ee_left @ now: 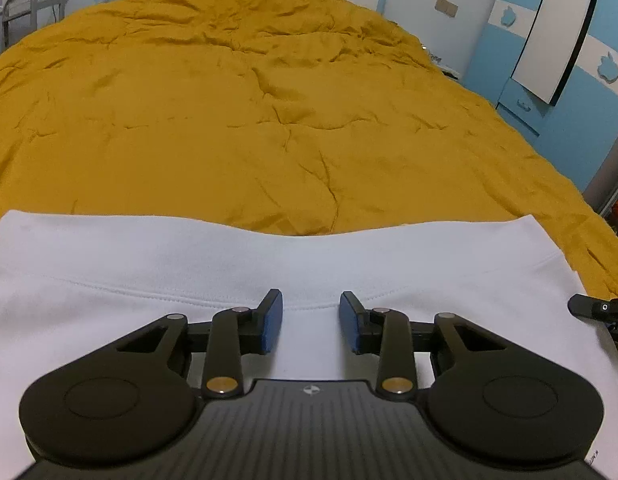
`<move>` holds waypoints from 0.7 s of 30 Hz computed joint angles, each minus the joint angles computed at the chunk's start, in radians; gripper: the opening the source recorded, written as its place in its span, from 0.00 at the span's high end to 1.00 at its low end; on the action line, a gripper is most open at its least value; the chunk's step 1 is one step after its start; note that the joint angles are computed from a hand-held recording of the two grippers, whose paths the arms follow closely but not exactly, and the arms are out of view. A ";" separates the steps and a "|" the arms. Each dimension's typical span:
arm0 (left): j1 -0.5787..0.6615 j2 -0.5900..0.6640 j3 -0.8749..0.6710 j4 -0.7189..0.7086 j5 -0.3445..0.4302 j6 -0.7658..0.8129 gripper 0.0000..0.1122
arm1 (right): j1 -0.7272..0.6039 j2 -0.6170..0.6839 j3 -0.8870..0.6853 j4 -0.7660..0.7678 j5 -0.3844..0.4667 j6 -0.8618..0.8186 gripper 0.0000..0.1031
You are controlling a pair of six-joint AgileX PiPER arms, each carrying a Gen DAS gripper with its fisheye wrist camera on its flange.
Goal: Fold small clothes
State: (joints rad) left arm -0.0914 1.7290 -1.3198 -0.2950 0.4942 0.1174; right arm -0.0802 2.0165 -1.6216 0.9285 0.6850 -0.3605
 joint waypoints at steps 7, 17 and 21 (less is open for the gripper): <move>0.069 -0.123 0.026 -0.022 0.063 -0.007 0.64 | 0.064 -0.073 -0.043 -0.133 -0.014 0.154 0.96; 0.352 -0.388 0.087 -0.051 0.225 0.201 0.64 | 0.291 -0.095 -0.321 -0.391 0.064 0.568 0.96; 0.521 -0.455 0.093 -0.135 0.294 0.328 0.64 | 0.437 -0.008 -0.557 -0.589 0.148 0.808 0.96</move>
